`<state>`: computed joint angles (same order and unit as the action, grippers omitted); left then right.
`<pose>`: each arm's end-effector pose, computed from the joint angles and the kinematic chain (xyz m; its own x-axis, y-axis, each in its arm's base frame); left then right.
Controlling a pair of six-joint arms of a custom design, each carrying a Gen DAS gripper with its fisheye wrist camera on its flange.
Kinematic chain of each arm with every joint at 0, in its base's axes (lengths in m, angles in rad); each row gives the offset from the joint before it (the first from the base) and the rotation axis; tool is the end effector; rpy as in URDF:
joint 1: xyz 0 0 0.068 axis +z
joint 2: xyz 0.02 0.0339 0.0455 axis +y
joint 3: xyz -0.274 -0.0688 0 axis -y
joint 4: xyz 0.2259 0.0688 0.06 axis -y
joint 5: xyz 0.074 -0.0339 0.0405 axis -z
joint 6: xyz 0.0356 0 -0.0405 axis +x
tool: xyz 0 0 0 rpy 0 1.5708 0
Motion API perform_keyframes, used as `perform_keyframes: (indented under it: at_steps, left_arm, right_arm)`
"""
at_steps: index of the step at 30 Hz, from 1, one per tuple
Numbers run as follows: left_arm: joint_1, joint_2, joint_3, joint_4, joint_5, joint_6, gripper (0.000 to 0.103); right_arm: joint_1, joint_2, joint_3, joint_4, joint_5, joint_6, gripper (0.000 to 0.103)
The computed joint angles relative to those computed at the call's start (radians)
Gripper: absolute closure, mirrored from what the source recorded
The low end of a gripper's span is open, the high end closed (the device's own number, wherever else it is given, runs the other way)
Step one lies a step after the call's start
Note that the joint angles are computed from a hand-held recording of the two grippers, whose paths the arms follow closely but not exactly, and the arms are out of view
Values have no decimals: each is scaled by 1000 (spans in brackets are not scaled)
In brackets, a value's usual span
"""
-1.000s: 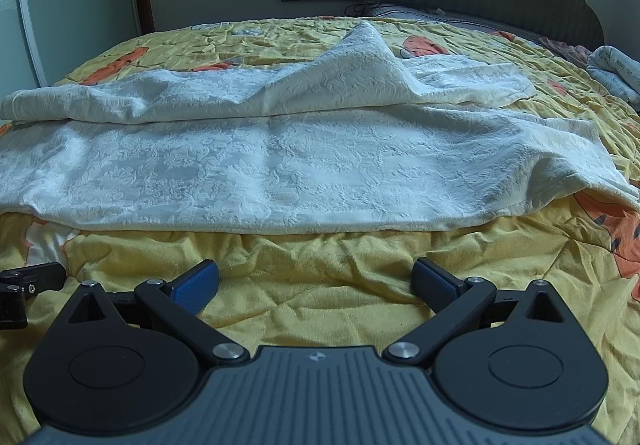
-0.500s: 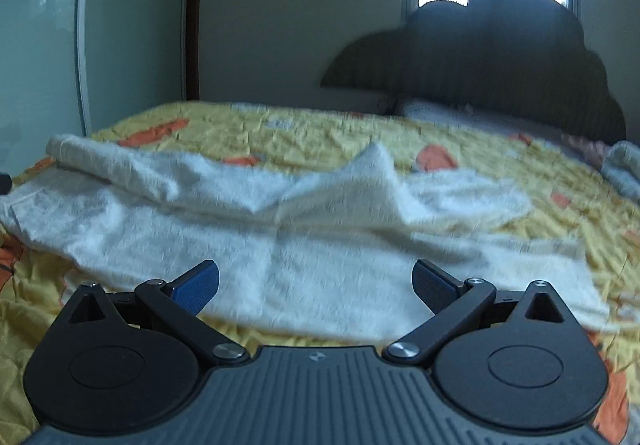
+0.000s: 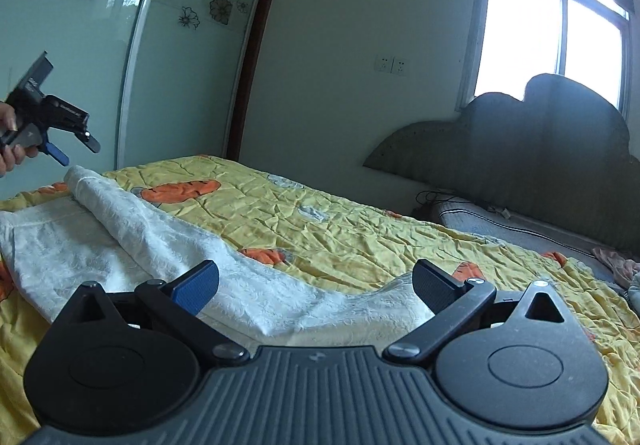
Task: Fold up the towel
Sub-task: 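Grasp the white pants' leg end with the left gripper while the right gripper grasps the other leg end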
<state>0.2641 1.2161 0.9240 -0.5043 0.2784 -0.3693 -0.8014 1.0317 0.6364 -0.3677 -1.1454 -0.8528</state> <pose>0.2286 0.0517 0.2855 -0.6199 -0.5272 -0.5812 -0.3101 0.8450 -0.4356 0.1451 -0.1032 0.2557 -0.1946 -0.2458 -0.9496 -0.4684 0.8739 -0.1302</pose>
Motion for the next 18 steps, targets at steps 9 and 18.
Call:
perform_keyframes:
  at_steps: [9, 18]
  left_arm:
    - [30, 285, 146, -18, 110, 94, 31]
    - [-56, 319, 178, -25, -60, 271, 87]
  right_arm:
    - [183, 27, -49, 121, 159, 56, 0]
    - [330, 65, -57, 226, 239, 123, 0]
